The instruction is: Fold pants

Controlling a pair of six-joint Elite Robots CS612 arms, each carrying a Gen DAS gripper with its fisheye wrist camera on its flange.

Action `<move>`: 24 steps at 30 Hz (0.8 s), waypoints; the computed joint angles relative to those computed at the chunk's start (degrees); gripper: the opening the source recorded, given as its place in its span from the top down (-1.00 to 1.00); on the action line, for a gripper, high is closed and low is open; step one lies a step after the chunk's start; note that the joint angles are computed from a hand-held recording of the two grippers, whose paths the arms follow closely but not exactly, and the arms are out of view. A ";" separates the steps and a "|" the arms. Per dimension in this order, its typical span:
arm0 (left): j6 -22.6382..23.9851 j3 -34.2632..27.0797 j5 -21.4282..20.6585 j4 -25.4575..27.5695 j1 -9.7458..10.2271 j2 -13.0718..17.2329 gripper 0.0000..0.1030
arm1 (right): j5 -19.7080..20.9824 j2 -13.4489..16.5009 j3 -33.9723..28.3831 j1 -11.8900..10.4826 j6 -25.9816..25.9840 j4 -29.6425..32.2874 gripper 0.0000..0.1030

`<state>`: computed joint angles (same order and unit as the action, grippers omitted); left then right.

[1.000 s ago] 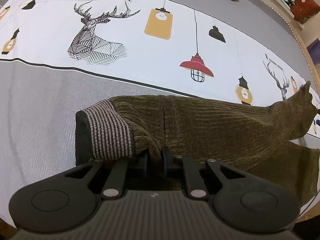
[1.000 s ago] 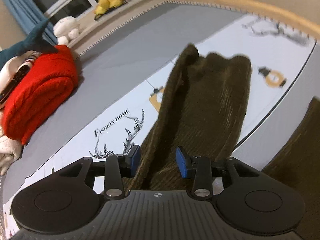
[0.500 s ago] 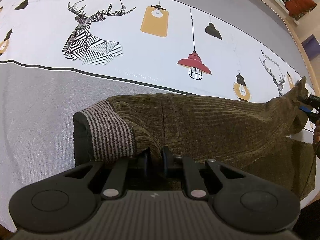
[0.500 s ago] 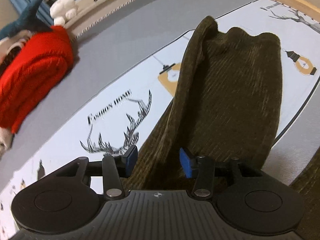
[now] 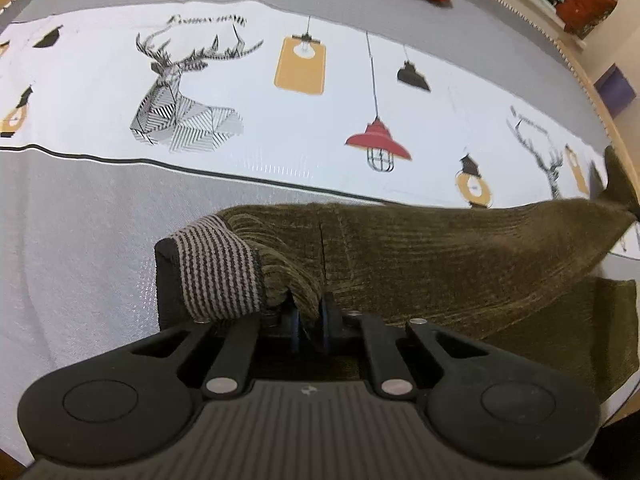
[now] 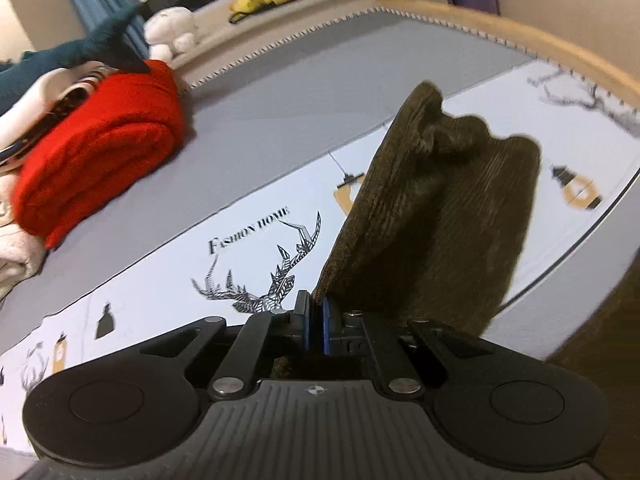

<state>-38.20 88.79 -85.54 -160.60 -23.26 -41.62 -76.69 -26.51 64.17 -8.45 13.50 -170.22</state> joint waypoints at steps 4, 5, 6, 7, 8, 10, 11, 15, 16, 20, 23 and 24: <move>-0.30 3.14 1.54 -3.66 -0.85 -1.98 0.82 | 2.49 -5.18 7.99 -1.71 -2.56 -3.32 0.91; -0.22 4.36 1.81 -5.11 -1.09 -2.67 0.82 | 3.03 -6.50 10.03 -2.11 -3.45 -4.06 0.91; -0.09 5.48 1.93 -6.14 -1.28 -3.33 0.82 | 3.46 -8.07 12.48 -2.53 -4.38 -4.81 0.91; 0.12 6.71 2.04 -6.93 -1.49 -4.05 0.82 | 3.97 -9.42 14.60 -2.91 -5.43 -5.35 0.91; 0.57 8.16 2.07 -7.63 -1.71 -4.87 0.82 | 4.79 -10.84 16.88 -3.34 -7.12 -5.60 0.91; 1.19 10.74 1.97 -7.60 -1.93 -6.19 0.82 | 6.14 -13.07 20.34 -4.07 -11.58 -3.51 0.91; 1.45 11.66 1.42 -6.83 -1.89 -6.64 0.82 | 6.56 -14.09 21.59 -4.37 -15.23 0.03 0.90; 7.69 11.78 -3.05 0.80 -1.39 -6.56 0.73 | 1.87 -14.83 20.91 -4.26 -30.54 21.28 0.90; 8.98 11.47 -1.82 2.45 -1.69 -6.39 0.70 | 0.30 -14.45 20.10 -4.13 -33.58 25.84 0.90; 7.14 11.61 -1.23 -1.85 -1.11 -6.29 0.59 | -1.00 -14.13 20.60 -4.76 -37.14 22.65 0.88; 4.74 10.72 0.75 -3.40 -1.02 -6.10 0.56 | 5.01 -13.73 20.78 -6.76 -28.51 13.31 0.65; 4.48 10.26 2.09 -3.39 -1.21 -5.96 0.56 | 5.28 -13.28 20.59 -7.04 -24.57 9.62 0.55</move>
<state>-33.72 99.05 -83.46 -164.00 -24.47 -47.58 -71.41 -39.79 84.76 -15.49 -11.07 -160.60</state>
